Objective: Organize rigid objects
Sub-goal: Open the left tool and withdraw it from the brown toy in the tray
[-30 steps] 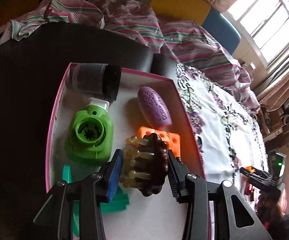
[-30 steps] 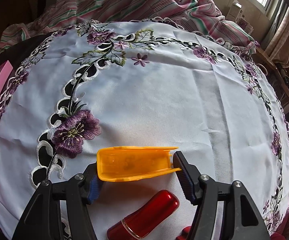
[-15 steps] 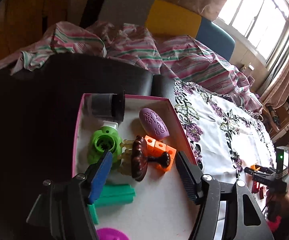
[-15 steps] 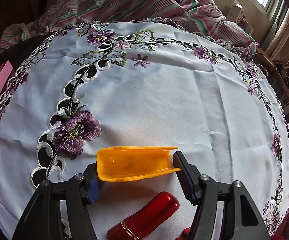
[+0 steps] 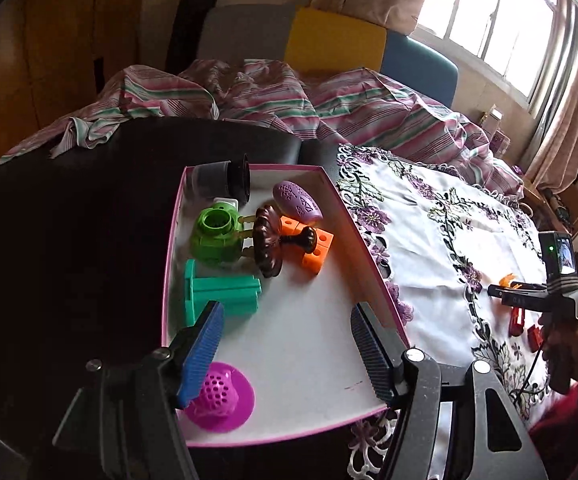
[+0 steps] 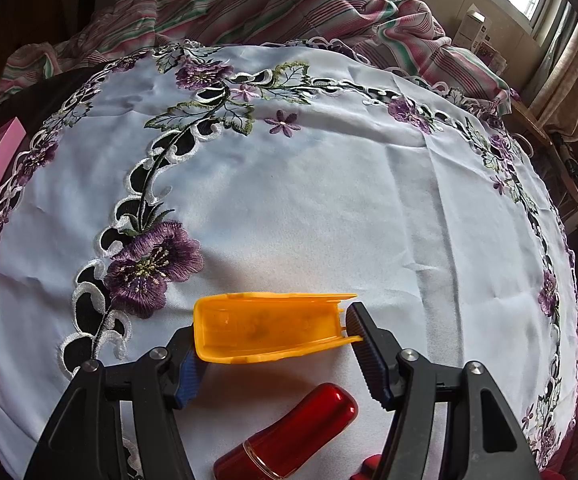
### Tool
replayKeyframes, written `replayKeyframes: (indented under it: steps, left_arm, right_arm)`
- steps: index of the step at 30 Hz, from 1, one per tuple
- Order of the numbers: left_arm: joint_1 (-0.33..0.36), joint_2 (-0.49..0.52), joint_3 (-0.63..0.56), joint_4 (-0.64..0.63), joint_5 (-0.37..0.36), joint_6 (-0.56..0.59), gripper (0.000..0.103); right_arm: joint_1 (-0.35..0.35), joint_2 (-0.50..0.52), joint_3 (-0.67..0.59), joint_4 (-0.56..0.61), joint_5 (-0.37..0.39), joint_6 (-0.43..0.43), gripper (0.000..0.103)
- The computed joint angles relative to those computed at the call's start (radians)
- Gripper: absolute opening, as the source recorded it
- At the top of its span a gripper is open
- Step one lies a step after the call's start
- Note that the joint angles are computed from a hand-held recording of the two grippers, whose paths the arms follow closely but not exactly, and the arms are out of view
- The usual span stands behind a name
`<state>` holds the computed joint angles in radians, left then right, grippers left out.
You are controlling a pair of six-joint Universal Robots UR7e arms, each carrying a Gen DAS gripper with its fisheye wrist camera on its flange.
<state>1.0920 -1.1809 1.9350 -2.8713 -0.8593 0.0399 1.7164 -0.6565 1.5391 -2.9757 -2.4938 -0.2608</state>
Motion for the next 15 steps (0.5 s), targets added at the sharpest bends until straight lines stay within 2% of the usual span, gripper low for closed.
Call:
replayKeyframes:
  steps: [4,15]
  left_arm:
    - [-0.014,-0.011,0.021,0.003,0.029,-0.004,0.067]
    - [-0.017,-0.031,0.041,0.024,0.036,-0.034,0.067]
  right_arm:
    - [0.0,-0.001,0.002,-0.001,0.0,-0.001,0.065]
    - [0.0,-0.005,0.008,-0.003,0.002,0.002,0.065]
